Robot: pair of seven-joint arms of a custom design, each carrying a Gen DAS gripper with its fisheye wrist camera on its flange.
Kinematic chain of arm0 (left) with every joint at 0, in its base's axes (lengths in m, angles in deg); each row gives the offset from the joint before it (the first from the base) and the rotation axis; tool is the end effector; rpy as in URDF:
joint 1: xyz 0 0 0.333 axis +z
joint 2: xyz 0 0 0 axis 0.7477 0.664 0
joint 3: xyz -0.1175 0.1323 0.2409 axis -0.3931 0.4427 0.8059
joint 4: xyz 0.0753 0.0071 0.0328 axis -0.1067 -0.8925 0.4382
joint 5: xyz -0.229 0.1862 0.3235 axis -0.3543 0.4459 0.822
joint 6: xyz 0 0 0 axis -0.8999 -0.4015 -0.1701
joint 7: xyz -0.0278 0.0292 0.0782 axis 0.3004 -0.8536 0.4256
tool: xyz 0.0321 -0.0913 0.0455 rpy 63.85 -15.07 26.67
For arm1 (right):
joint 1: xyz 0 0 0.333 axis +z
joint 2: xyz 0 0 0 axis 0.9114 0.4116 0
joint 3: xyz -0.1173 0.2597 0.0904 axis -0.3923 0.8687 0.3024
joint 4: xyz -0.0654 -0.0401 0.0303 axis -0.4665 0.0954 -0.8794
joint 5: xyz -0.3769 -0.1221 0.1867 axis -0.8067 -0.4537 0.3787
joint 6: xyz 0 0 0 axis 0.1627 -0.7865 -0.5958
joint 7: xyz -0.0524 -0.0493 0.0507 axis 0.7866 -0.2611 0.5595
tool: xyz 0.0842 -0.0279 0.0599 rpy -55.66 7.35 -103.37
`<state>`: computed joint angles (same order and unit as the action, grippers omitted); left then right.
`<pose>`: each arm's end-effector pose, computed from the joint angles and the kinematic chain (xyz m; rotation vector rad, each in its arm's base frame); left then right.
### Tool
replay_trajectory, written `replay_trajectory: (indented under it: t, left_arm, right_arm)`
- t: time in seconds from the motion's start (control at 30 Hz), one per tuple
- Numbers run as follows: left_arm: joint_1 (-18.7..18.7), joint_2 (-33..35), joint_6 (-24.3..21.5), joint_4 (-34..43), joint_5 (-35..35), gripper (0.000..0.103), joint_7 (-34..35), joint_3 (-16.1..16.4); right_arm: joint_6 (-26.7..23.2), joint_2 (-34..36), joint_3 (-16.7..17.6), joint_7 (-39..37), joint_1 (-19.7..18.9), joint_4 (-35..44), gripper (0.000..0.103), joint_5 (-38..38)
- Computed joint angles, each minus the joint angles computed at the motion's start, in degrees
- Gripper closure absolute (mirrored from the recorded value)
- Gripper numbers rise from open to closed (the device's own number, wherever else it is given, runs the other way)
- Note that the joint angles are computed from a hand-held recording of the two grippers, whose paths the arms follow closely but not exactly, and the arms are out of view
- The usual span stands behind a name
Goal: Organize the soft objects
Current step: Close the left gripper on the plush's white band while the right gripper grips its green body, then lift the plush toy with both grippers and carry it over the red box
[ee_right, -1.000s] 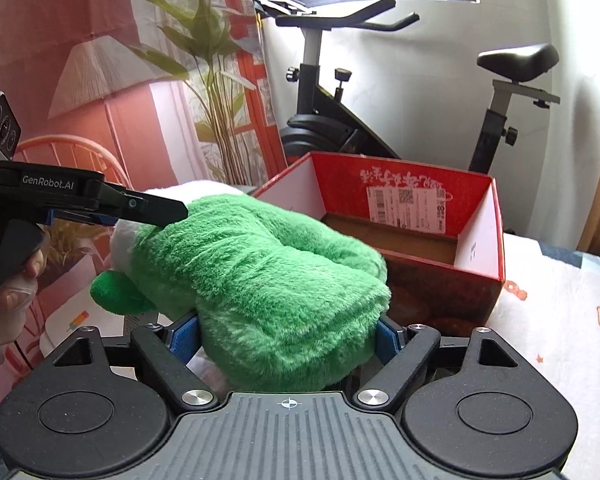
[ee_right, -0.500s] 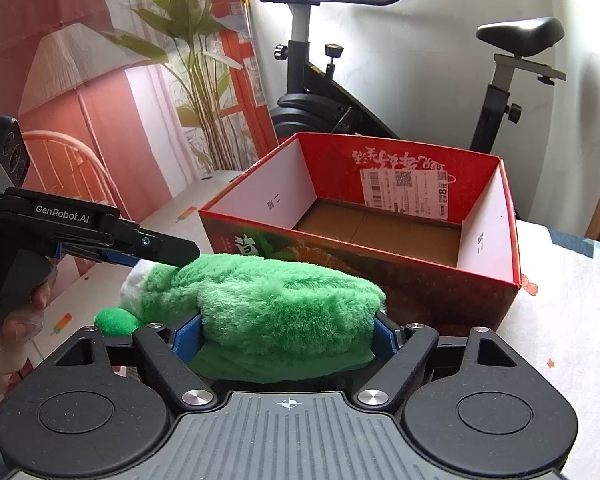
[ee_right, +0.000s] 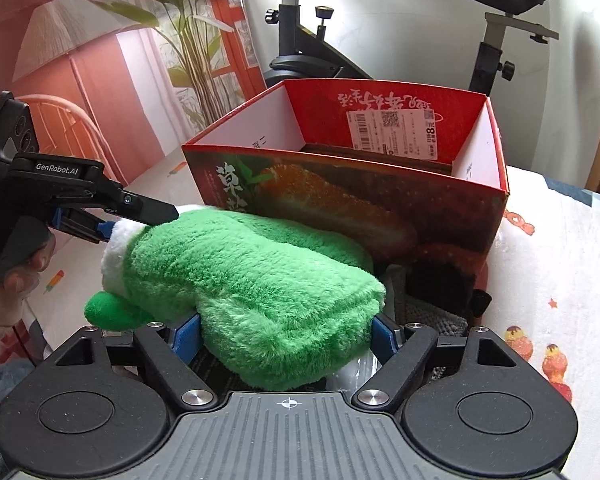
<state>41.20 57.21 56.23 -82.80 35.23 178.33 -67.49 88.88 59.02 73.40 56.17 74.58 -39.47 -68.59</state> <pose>0.6821 -0.3075 0.5136 1.7622 -2.0807 1.1428 0.5557 0.1525 0.5345 -1.6335 1.7293 -0.5200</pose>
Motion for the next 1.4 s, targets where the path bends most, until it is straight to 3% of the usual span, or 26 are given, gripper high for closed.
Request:
replay_trajectory:
  t: [0.13, 0.37, 0.63, 0.93, 1.4]
  left_arm:
    - [0.6, 1.8, -0.9, 1.0, -2.3, 0.008, -1.1, -0.5]
    - [1.5, 2.3, 0.9, -0.7, -6.3, 0.006, -2.3, -1.6]
    - [2.2, 1.7, 2.4, -3.6, -10.7, 0.002, 1.3, -2.4]
    - [0.8, -2.7, 6.1, -6.7, -9.4, 0.016, 10.6, -2.2]
    - [-1.8, -11.9, 11.8, -9.7, -12.9, 0.016, 18.1, 0.8]
  right_arm:
    - [-0.1, -0.1, -0.3, -0.8, 0.3, -0.3, 0.025, 0.6]
    - [-1.1, -0.1, -0.6, -1.8, 0.6, -0.5, 0.025, 2.0]
    - [-2.1, -0.1, -0.7, -2.2, 0.9, -1.4, 0.025, 3.1]
    - [-2.3, -0.5, 0.7, 1.3, 0.1, -2.7, 0.026, -1.1]
    - [2.7, -4.7, 4.2, 4.7, -2.6, -1.6, 0.027, -7.8]
